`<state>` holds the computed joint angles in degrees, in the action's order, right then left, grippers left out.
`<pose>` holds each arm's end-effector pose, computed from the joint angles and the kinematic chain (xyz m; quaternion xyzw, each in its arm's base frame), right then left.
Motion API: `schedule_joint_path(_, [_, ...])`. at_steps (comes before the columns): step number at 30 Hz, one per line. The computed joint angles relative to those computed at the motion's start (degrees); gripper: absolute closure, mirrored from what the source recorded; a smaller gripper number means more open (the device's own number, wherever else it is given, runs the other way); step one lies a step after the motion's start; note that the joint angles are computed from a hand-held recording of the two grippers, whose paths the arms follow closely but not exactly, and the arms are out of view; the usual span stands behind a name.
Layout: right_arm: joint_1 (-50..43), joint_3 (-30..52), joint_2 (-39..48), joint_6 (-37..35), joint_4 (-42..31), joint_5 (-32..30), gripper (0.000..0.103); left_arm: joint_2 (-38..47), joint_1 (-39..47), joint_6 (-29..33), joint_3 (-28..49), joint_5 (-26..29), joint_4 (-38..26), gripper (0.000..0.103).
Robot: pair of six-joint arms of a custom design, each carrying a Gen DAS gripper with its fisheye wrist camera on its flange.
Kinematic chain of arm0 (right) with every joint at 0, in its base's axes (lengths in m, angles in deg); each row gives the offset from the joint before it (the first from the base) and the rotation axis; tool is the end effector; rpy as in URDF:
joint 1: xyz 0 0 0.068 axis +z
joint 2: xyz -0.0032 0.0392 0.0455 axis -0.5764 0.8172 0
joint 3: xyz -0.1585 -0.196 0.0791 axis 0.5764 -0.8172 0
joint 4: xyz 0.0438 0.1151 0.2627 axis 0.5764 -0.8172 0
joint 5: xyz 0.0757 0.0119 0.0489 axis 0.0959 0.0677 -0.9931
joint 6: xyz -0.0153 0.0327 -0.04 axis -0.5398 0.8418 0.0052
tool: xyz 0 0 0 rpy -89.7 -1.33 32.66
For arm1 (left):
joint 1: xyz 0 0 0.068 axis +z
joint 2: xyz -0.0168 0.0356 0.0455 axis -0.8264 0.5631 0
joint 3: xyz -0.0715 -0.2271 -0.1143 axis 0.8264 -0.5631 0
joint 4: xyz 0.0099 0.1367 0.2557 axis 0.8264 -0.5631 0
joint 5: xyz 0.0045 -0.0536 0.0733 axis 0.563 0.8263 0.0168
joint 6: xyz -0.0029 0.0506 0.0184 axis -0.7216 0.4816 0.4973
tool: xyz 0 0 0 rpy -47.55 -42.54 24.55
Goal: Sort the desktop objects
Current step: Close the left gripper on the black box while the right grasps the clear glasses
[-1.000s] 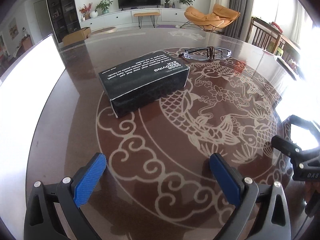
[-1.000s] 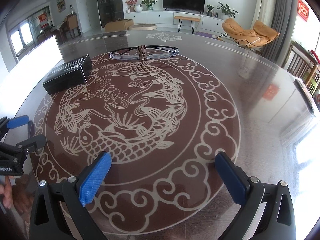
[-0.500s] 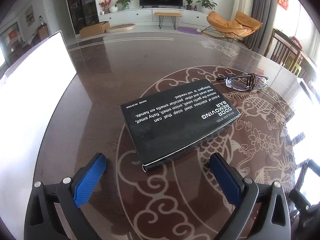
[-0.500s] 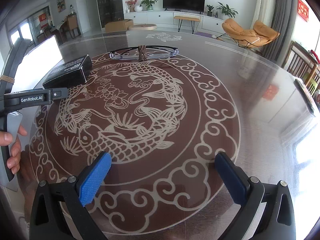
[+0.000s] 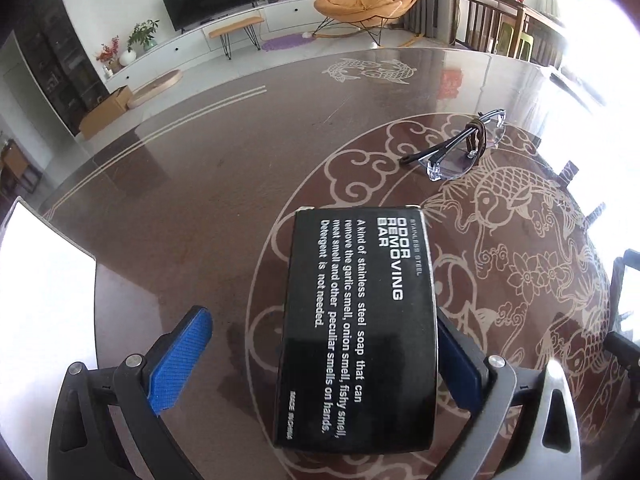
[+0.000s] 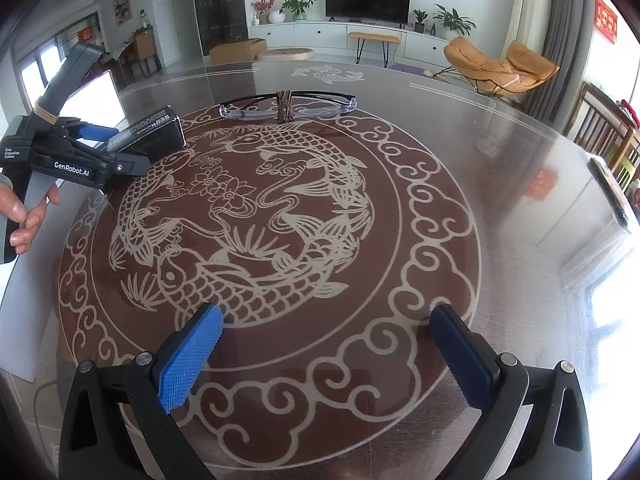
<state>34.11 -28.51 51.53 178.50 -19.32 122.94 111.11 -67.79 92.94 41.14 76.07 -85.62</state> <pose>0.0910 0.1824 0.1946 0.1961 0.9318 -0.0661 0.2982 0.3135 -0.0769 0.2457 0.4725 0.8434 -0.0723 0.2455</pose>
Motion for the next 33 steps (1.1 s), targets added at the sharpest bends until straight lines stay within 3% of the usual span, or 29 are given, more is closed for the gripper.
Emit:
schedule_joint_path(2, [0.0, -0.1, -0.1, 0.0, 0.0, 0.0, 0.000, 0.0, 0.4, -1.6, -0.5, 2.6, -0.2, 0.005])
schedule_joint_path(3, [0.0, 0.0, 0.0, 0.0, 0.0, 0.0, 0.000, -0.4, 1.2, -2.6, -1.1, 5.1, -0.3, 0.013])
schedule_joint_path(5, [0.0, -0.1, -0.1, -0.1, 0.0, 0.0, 0.000, -4.9, 2.8, -4.4, -6.1, 6.9, 2.5, 0.041])
schedule_joint_path(6, [0.0, -0.1, 0.0, 0.0, 0.0, 0.0, 0.000, -6.7, 3.5, -5.1, -7.9, 7.2, 3.4, 0.045])
schedule_joint_path(10, [0.0, -0.1, -0.1, -0.1, 0.0, 0.0, 0.000, -14.7, 8.0, -5.9, -15.4, 8.6, 4.6, 0.045])
schedule_joint_path(15, [-0.1, -0.1, -0.1, -0.1, 0.1, 0.0, 0.000, -23.9, 17.8, -0.3, -21.6, 11.4, -0.9, 0.045])
schedule_joint_path(23, [-0.5, -0.6, -0.9, -0.4, 0.4, 0.1, 0.000, -28.5, 26.4, 3.8, -24.9, 13.4, -3.7, 0.044])
schedule_joint_path(25, [-4.2, -2.6, -5.2, -5.8, 4.6, 0.0, 0.000, -28.5, 26.3, 3.7, -25.1, 13.4, -3.3, 0.044])
schedule_joint_path(29, [-24.8, -8.1, -16.5, -19.8, 22.5, -9.5, 0.000, -28.1, 26.5, 3.8, -25.3, 13.8, -2.7, 0.045])
schedule_joint_path(33, [-43.1, -6.8, -10.7, -21.7, 36.8, -19.3, 0.000, -28.5, 26.8, 4.1, -25.7, 13.9, -2.8, 0.045])
